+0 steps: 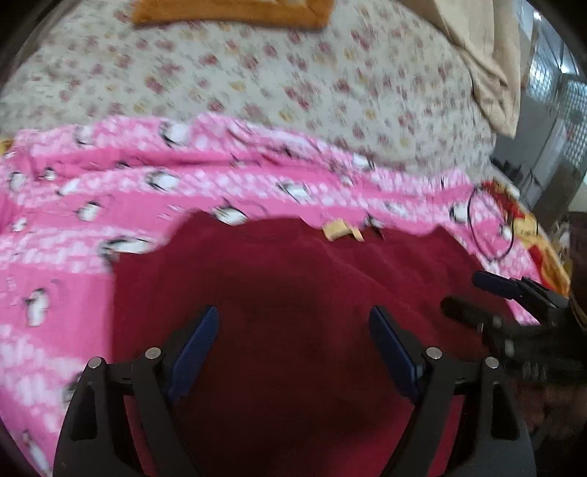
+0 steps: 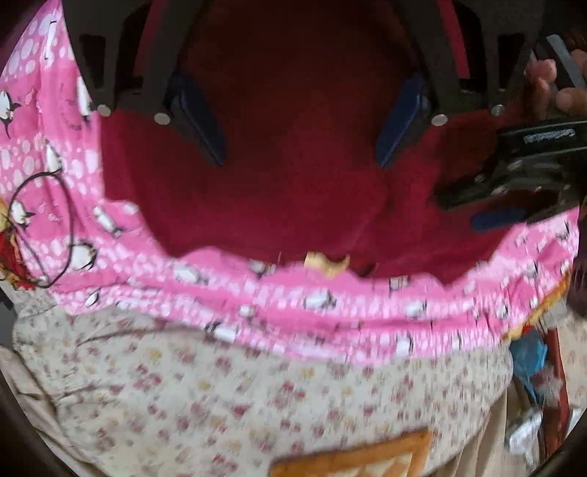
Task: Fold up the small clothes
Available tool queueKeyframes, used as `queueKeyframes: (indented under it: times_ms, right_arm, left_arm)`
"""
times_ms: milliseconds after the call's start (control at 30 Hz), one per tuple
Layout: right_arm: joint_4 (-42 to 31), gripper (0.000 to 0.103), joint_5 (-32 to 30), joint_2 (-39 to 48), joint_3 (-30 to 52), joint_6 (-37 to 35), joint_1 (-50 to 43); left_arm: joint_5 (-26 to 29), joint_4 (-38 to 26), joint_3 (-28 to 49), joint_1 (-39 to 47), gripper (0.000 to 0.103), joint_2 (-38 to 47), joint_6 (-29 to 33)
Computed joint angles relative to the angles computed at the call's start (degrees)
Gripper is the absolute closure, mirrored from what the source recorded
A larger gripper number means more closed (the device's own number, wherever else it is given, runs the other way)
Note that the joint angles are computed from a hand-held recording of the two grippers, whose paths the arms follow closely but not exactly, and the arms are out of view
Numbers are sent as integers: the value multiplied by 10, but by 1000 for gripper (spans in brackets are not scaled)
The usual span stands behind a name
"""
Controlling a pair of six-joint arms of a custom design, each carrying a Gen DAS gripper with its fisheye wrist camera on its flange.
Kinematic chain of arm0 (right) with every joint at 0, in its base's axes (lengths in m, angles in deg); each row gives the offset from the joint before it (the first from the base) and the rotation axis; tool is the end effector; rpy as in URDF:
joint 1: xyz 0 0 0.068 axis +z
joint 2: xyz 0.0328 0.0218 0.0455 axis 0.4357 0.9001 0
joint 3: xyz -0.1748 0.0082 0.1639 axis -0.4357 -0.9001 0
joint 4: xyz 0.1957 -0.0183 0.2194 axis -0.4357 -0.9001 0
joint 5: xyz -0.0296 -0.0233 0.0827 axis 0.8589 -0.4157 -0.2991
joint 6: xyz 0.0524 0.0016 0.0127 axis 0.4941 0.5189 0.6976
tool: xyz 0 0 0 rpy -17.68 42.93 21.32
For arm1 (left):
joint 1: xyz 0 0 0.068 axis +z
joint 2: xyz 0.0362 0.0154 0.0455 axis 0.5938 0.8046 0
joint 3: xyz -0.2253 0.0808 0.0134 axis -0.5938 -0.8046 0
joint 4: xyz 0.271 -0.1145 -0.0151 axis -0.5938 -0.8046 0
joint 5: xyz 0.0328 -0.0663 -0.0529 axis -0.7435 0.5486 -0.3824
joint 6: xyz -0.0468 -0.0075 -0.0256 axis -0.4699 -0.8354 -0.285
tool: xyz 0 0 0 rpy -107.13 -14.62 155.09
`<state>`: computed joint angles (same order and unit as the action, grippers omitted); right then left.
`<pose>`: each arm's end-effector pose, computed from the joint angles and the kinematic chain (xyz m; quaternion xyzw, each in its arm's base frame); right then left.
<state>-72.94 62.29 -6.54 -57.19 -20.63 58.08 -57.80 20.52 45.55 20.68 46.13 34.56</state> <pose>0.1716 0.0945 0.1711 0.0101 0.9310 0.0244 0.3642 0.2189 -0.0708 0.1900 0.1375 0.9159 -0.1760 0.3335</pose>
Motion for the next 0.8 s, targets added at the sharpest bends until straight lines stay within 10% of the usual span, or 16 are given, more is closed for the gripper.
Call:
queueKeyframes:
  times_ms: [200, 433, 633, 800]
  right_arm:
    - [-12, 14, -92, 48, -1, -8, -123]
    - [-53, 14, -27, -34, 2, 10, -66]
    - [-208, 14, 65, -242, -9, 61, 18]
    - [-251, 14, 90, -287, -29, 133, 109]
  left_arm:
    - [14, -14, 15, 72, 26, 68, 31]
    - [128, -92, 19, 218, 28, -7, 81]
    - [279, -182, 89, 354, 28, 151, 143]
    - [301, -169, 92, 321, 22, 202, 142]
